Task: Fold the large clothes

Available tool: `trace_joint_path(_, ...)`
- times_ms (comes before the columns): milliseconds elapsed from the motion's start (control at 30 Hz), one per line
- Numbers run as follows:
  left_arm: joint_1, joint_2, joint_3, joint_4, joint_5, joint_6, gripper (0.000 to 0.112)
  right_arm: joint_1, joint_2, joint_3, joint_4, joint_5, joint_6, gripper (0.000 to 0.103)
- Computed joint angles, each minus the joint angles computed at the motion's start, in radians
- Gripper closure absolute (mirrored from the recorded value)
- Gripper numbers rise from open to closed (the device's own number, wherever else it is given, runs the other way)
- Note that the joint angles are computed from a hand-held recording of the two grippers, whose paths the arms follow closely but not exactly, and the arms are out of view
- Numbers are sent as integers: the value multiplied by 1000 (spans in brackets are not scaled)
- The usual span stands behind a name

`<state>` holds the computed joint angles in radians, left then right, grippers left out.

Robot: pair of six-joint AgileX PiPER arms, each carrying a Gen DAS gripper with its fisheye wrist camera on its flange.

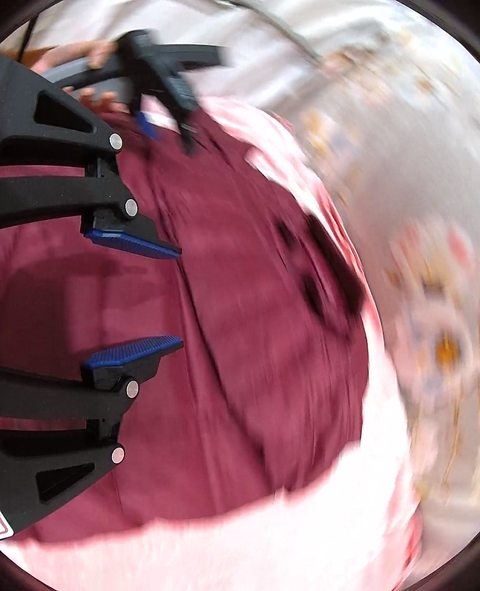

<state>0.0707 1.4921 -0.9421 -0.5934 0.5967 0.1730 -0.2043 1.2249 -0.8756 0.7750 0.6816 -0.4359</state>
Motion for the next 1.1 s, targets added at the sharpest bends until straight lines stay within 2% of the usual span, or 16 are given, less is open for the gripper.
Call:
trace_joint_path(100, 62, -38, 61, -74, -21, 63, 21, -202, 75, -38, 79, 18, -41, 58)
trace_joint_path(133, 84, -55, 77, -101, -14, 90, 21, -252, 101, -51, 126, 54, -86, 58)
trace_joint_path(300, 114, -55, 91, -180, 14, 163, 21, -334, 228, -117, 246, 84, -153, 58)
trace_joint_path(333, 101, -41, 81, -180, 13, 163, 25, -315, 241, -133, 247, 74, -135, 58)
trace_joint_path(400, 62, -19, 57, -165, 3, 154, 45, -294, 283, -176, 233, 58, -101, 58)
trace_joint_path(467, 37, 14, 22, -155, 18, 150, 84, -267, 331, -228, 218, 37, -61, 58)
trace_joint_path(533, 27, 41, -17, -136, 30, 125, 107, -255, 346, -260, 228, 18, -48, 72)
trace_joint_path(567, 35, 38, -21, -143, 30, 138, 109, -249, 338, -274, 223, 6, -39, 93)
trace_joint_path(600, 39, 28, -30, -128, 16, 128, 110, -252, 326, -277, 255, 8, -67, 99)
trace_joint_path(633, 48, 9, -31, -128, 3, 133, 110, -259, 287, -260, 316, 3, -128, 100)
trace_joint_path(700, 69, -23, -26, -153, -6, 168, 110, -242, 207, -222, 318, -45, -171, 102)
trace_joint_path(767, 60, -31, -8, -118, -47, 164, 110, -171, 214, -210, 161, -129, -92, 102)
trace_joint_path(833, 22, 12, -2, -25, -95, 85, 110, -128, 285, -228, -23, -142, 63, 102)
trace_joint_path(967, 10, 51, 62, -105, -182, 183, 110, -143, 350, -245, -59, -90, 101, 103)
trace_joint_path(1033, -17, 47, 71, -46, -218, 131, 110, -126, 331, -240, -140, -103, 166, 103)
trace_joint_path(1100, -46, 38, 94, 3, -275, 98, 109, -91, 233, -165, -264, -181, 276, 95)
